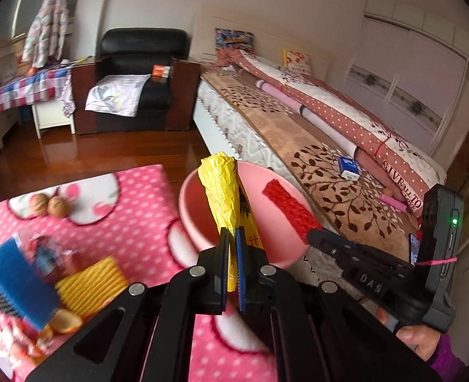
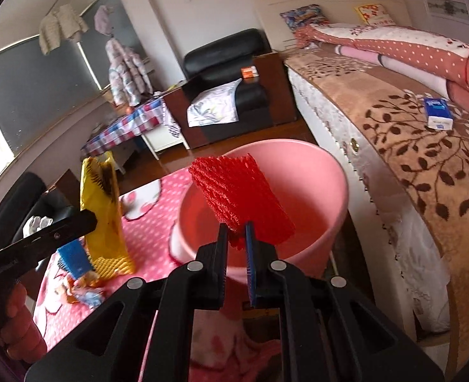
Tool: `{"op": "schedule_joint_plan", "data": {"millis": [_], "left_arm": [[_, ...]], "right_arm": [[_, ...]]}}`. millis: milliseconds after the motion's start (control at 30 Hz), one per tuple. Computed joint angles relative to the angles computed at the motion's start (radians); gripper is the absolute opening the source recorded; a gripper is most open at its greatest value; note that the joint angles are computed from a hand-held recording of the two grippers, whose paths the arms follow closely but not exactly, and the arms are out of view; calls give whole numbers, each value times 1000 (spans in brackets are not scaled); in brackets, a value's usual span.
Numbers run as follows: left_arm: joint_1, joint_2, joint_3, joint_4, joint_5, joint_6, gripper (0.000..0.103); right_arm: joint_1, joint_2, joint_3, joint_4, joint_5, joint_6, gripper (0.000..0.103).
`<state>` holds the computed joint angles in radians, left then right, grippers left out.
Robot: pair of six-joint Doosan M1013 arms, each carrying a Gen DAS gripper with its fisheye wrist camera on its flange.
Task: Collect trash
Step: 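Carry both items over the pink bucket and open both tools to drop them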
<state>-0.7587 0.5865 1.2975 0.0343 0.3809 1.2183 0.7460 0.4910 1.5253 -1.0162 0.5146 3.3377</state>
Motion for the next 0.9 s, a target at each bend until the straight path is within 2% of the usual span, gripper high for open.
{"op": "schedule_joint_plan", "data": {"millis": [300,567,633,767,833,900], "left_arm": [[-2,97,-125,-53,99,48,4],[2,128,-159,-55,147,39,5],[2,129,-162,-48,146,27,9],[5,125,-154,-42,135,0,33],[5,122,-149,-36,127,-13,35],[6,117,-143,-34,123,-19,35]], "right_arm": [[-32,21,-13,67,-2,-53,11],[-40,34,-25,86,11,-56,11],[-39,35,-26,89,23,-58,11],[-42,35,-25,114,27,-68,14],[-43,35,-27,123,30,-74,16],[-39,36,-29,117,39,-71,28]]}}
